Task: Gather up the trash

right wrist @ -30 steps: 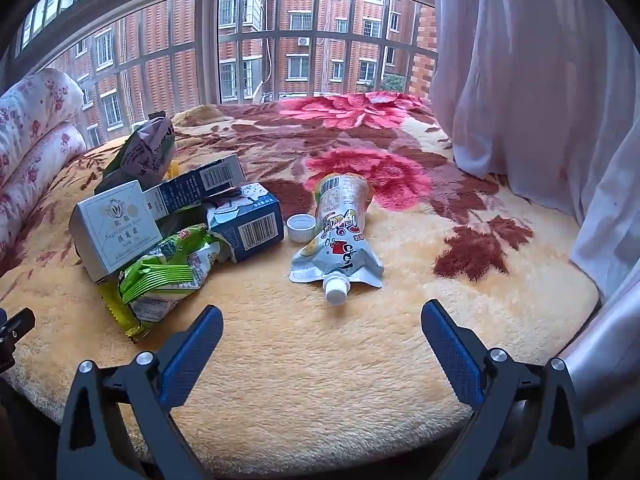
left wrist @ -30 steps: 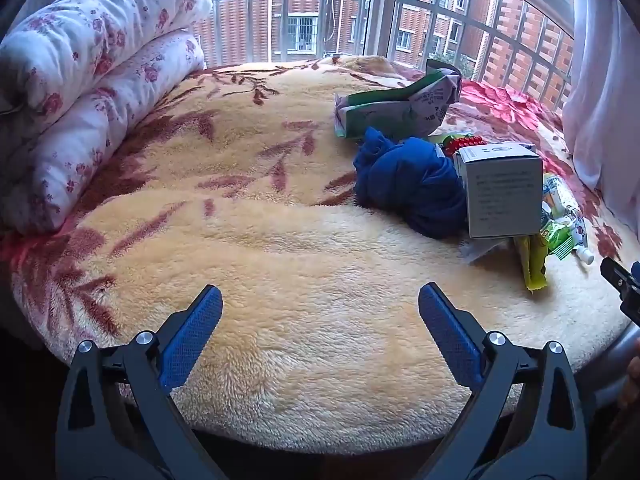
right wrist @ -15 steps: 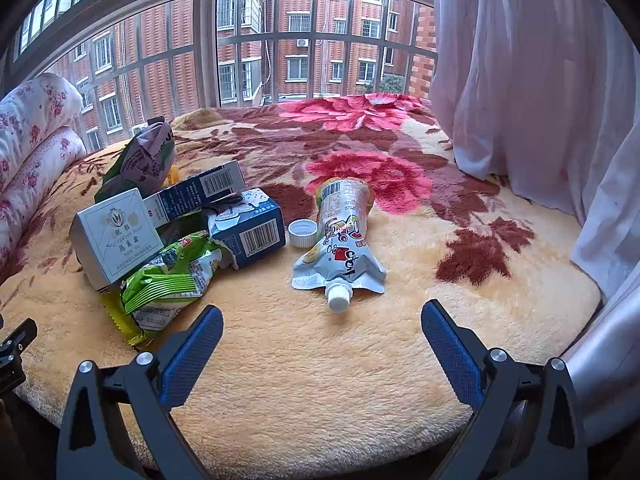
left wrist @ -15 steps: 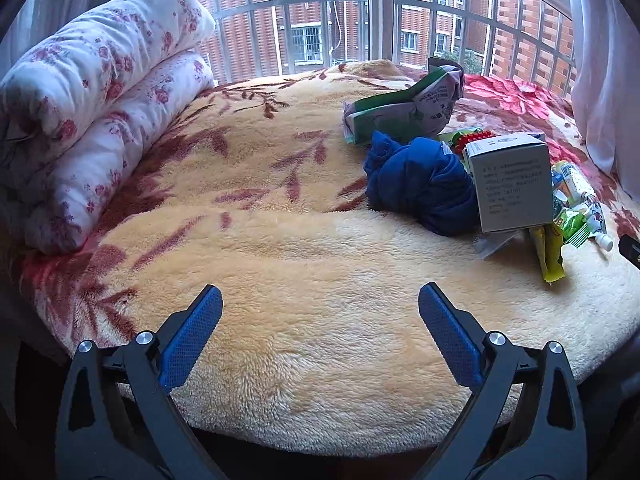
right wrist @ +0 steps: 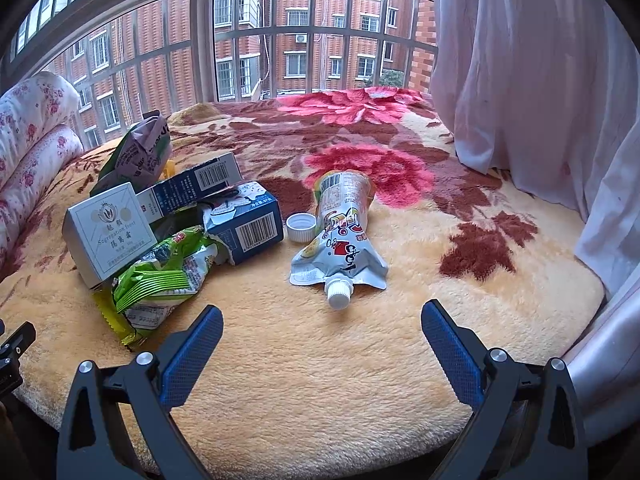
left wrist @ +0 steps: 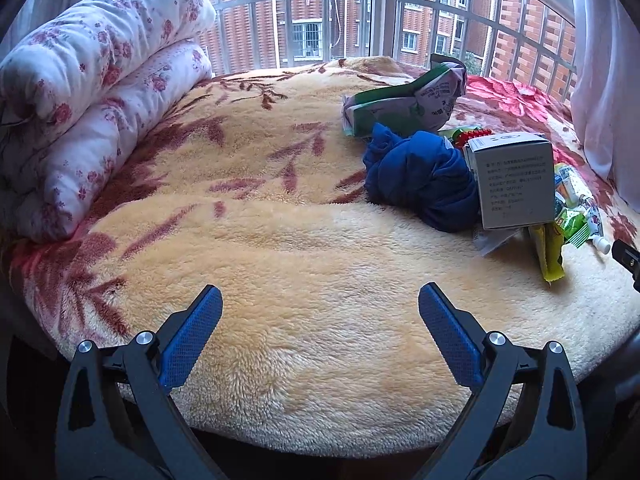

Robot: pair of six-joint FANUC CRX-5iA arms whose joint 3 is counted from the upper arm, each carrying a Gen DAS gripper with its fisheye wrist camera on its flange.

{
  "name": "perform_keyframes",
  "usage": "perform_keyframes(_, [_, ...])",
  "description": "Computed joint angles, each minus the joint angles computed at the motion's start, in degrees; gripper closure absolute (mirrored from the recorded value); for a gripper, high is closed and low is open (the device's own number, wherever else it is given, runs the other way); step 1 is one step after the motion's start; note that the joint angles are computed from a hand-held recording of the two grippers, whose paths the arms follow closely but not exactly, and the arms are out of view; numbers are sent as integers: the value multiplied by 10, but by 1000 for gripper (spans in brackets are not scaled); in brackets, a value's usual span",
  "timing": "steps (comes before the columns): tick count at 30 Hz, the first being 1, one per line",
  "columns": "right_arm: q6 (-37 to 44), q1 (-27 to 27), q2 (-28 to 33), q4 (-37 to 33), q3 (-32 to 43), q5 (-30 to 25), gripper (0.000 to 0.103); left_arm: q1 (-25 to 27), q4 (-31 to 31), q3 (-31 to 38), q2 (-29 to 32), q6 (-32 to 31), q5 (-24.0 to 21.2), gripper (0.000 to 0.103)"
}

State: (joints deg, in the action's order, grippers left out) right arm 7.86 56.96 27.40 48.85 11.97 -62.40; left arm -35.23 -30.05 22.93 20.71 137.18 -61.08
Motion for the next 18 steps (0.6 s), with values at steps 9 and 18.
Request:
perform_keyframes(9, [3,-2,2,0,4,2,5,5,9,-2,1,-4,6,7])
perform_keyframes(18, [6,-2,1,0,3,5,5,8,14,-8,-2,-3,11,7])
